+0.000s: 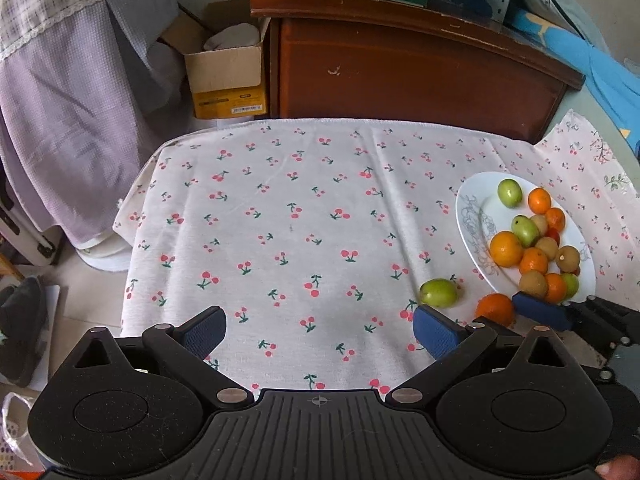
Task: Organize fruits
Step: 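Grasp the last green fruit with the left tool while the right tool holds the orange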
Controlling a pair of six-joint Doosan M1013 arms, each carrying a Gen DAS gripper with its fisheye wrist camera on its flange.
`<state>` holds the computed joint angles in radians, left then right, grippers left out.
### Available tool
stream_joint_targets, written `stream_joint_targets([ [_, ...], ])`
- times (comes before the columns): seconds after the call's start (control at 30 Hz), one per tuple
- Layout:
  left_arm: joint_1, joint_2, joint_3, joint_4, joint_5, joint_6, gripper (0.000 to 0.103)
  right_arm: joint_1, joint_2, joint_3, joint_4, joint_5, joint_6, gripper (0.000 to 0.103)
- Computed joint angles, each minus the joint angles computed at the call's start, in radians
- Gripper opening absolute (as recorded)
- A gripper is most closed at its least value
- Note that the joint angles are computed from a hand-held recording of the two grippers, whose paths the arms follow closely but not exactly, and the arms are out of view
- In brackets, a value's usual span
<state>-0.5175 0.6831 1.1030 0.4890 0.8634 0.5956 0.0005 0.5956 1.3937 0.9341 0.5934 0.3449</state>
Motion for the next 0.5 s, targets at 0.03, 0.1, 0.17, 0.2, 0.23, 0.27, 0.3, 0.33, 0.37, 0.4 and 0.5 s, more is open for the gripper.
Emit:
stream_joint_targets([
  [0.03,0.000,-0.001,0.003,0.002,-0.005,-0.002,0.100,0.002,0.000,0.002,-0.006,-0.011,0.000,0.041],
  [0.1,0.001,-0.002,0.006,0.001,-0.019,-0.003,0.100,0.006,0.000,0.009,0.000,-0.033,-0.016,0.041],
  [0.17,0.003,-0.005,0.012,-0.019,-0.044,0.010,0.100,0.007,0.001,0.007,-0.002,-0.038,-0.017,0.040],
  [0.2,0.005,-0.005,0.014,-0.032,-0.055,0.019,0.100,0.007,0.001,0.007,0.001,-0.035,-0.019,0.035],
  [0.23,0.005,-0.003,0.014,-0.035,-0.058,0.022,0.100,0.007,0.000,0.007,-0.002,-0.035,-0.020,0.030],
  [0.27,0.003,-0.001,0.011,-0.031,-0.055,0.021,0.100,0.007,-0.001,0.007,-0.012,-0.038,-0.015,0.029],
  [0.3,0.001,0.003,0.007,-0.025,-0.052,0.024,0.100,0.006,-0.001,0.005,-0.020,-0.032,-0.007,0.029],
  [0.33,-0.001,0.008,0.001,-0.018,-0.045,0.030,0.100,0.003,-0.001,0.001,-0.028,-0.017,0.010,0.029],
  [0.37,-0.003,0.011,-0.003,-0.013,-0.038,0.038,0.100,0.001,-0.001,-0.003,-0.038,-0.003,0.030,0.029],
  [0.4,-0.004,0.017,-0.013,-0.014,-0.027,0.053,0.100,-0.001,-0.001,-0.006,-0.044,0.014,0.042,0.029],
  [0.5,-0.007,0.027,-0.028,-0.025,-0.018,0.083,0.100,-0.014,-0.002,-0.019,-0.046,0.090,0.075,0.029],
])
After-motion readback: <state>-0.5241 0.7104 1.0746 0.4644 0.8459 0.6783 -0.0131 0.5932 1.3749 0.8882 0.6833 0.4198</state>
